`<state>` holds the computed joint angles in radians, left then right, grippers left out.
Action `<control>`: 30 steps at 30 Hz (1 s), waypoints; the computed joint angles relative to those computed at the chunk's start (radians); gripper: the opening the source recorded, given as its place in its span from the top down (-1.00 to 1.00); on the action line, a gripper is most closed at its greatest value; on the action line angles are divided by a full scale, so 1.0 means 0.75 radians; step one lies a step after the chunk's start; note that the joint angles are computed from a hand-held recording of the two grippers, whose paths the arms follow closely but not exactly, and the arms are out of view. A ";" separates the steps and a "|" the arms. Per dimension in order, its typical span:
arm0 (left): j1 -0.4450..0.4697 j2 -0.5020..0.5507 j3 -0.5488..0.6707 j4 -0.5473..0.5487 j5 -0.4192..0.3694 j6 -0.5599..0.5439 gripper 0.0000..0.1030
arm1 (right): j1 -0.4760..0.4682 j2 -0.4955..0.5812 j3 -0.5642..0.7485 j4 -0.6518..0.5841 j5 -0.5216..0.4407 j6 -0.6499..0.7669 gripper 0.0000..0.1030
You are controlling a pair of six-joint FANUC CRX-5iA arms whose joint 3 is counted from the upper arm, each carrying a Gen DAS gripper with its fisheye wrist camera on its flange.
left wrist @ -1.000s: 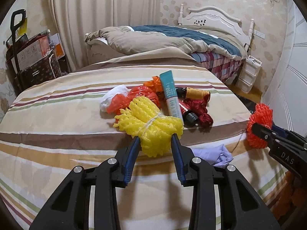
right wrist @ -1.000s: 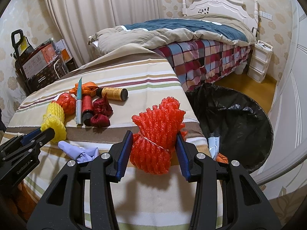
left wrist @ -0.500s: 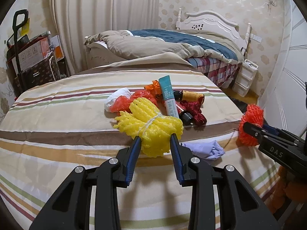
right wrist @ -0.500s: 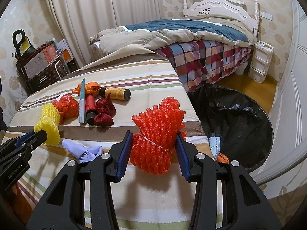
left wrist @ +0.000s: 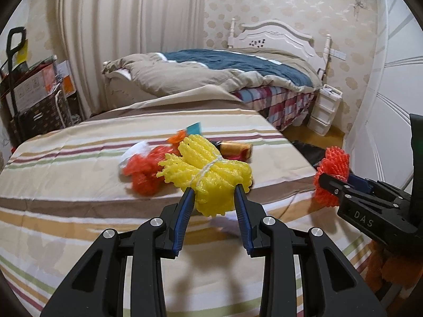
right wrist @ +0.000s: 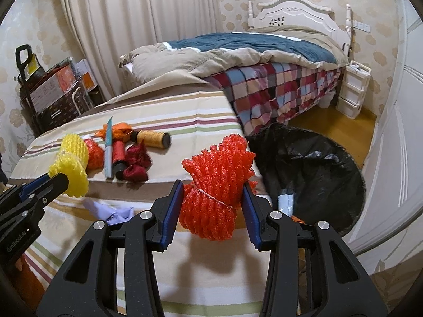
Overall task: Collect trash
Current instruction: 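Carry both nets over the trash bin and open both tools to drop them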
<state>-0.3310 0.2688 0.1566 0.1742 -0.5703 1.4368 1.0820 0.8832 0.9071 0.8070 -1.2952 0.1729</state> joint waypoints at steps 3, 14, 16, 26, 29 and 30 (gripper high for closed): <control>-0.027 0.026 0.030 0.019 0.007 -0.031 0.33 | -0.007 -0.054 -0.092 0.031 0.001 -0.051 0.18; -0.145 0.196 0.235 0.068 -0.021 -0.147 0.33 | -0.069 -0.256 -0.428 0.100 -0.018 -0.234 0.18; -0.167 0.242 0.298 0.057 -0.048 -0.148 0.33 | -0.082 -0.280 -0.471 0.097 -0.013 -0.250 0.18; -0.240 0.437 0.590 -0.032 -0.176 -0.079 0.33 | -0.139 -0.339 -0.591 0.062 0.035 -0.270 0.18; -0.256 0.491 0.678 -0.067 -0.222 -0.054 0.33 | -0.153 -0.352 -0.622 0.054 0.056 -0.282 0.18; -0.261 0.510 0.708 -0.076 -0.239 -0.046 0.33 | -0.156 -0.357 -0.633 0.053 0.062 -0.289 0.18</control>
